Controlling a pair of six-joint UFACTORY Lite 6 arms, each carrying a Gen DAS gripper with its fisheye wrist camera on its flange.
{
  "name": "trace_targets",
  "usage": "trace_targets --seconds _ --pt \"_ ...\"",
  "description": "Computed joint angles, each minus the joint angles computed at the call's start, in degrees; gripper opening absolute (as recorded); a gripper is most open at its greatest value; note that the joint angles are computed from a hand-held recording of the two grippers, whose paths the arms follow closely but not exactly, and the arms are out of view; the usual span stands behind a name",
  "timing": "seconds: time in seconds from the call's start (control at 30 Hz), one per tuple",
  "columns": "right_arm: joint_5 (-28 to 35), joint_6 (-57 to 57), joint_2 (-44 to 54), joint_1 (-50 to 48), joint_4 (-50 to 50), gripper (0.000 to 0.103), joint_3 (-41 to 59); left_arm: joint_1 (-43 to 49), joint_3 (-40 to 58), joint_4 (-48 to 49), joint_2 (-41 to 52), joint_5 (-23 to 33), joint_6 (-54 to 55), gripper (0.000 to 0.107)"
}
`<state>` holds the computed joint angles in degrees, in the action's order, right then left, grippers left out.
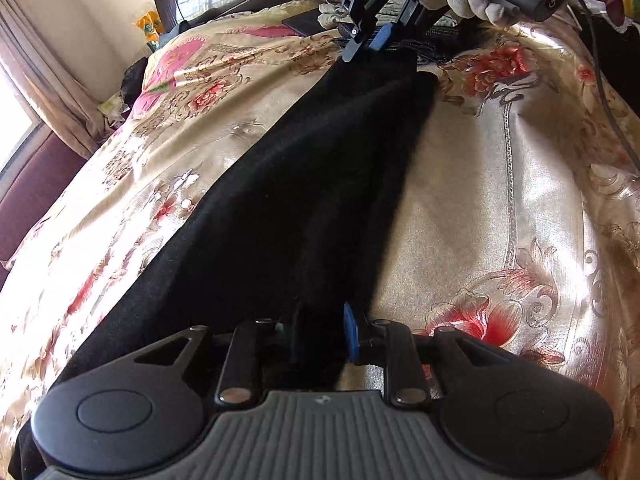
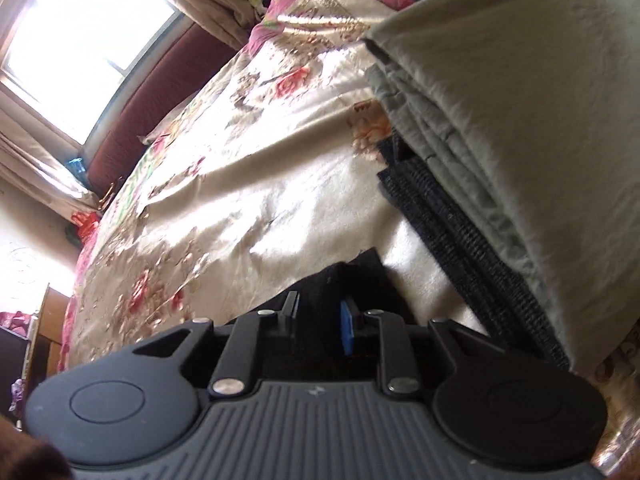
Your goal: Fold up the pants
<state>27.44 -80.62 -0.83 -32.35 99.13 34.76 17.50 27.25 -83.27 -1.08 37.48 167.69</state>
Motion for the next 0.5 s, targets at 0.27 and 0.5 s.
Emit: trace_targets --seconds 0.27,0.5 --pt "-17.4 -22.8 -15.3 12.1 26.9 0.022 -7.9 -0.2 -0.3 -0.4 -0.3 -0.5 0.4 0.038" --pt "-17.3 -39.5 -10.9 21.8 44.4 0.012 -11.5 0.6 -0.6 2.6 -2.2 -0.4 -3.7 0.038"
